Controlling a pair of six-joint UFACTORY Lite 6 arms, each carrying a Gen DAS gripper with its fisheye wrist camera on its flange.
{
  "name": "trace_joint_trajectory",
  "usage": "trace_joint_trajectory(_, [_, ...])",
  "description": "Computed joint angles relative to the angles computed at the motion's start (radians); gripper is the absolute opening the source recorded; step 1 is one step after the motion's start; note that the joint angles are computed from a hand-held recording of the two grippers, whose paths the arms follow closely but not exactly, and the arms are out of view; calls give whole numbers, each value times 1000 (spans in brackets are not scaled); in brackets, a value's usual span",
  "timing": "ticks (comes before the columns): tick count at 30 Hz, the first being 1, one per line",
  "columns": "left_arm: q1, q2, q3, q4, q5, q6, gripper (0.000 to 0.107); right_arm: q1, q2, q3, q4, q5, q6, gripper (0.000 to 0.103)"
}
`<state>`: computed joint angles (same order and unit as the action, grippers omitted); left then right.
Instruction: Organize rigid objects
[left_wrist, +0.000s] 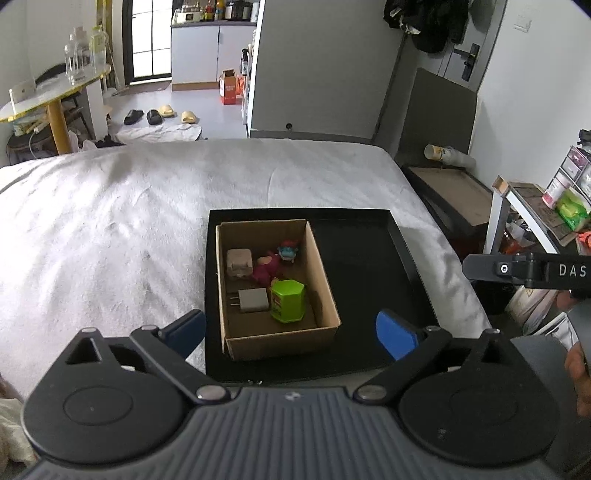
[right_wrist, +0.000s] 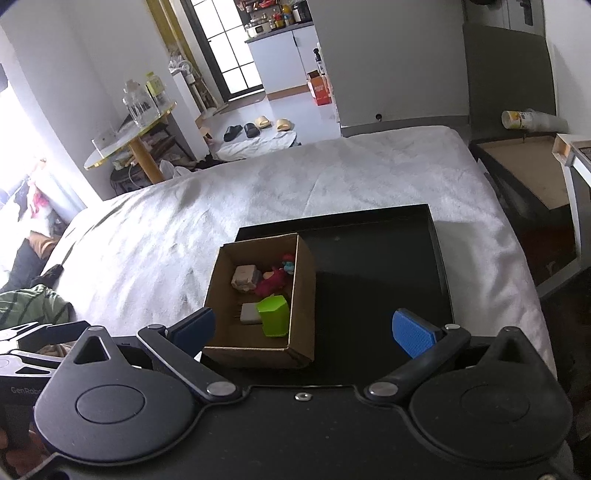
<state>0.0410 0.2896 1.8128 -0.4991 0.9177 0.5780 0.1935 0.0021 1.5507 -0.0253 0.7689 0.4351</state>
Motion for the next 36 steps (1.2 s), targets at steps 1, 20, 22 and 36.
trace_joint_trajectory(1, [4, -13, -7, -4, 3, 6, 99, 8, -10, -7, -11, 2, 10, 103])
trace_joint_trajectory(20, [123, -192, -113, -151, 69, 142, 100, 168, -141, -5, -237, 126, 223, 103])
trace_joint_trajectory(22, [128, -205, -124, -159, 75, 155, 100, 180, -151, -8, -249, 130, 237, 103])
trace_joint_trajectory(36, [141, -246, -166, -170, 81, 190, 101, 207, -176, -19, -273, 146, 265, 103])
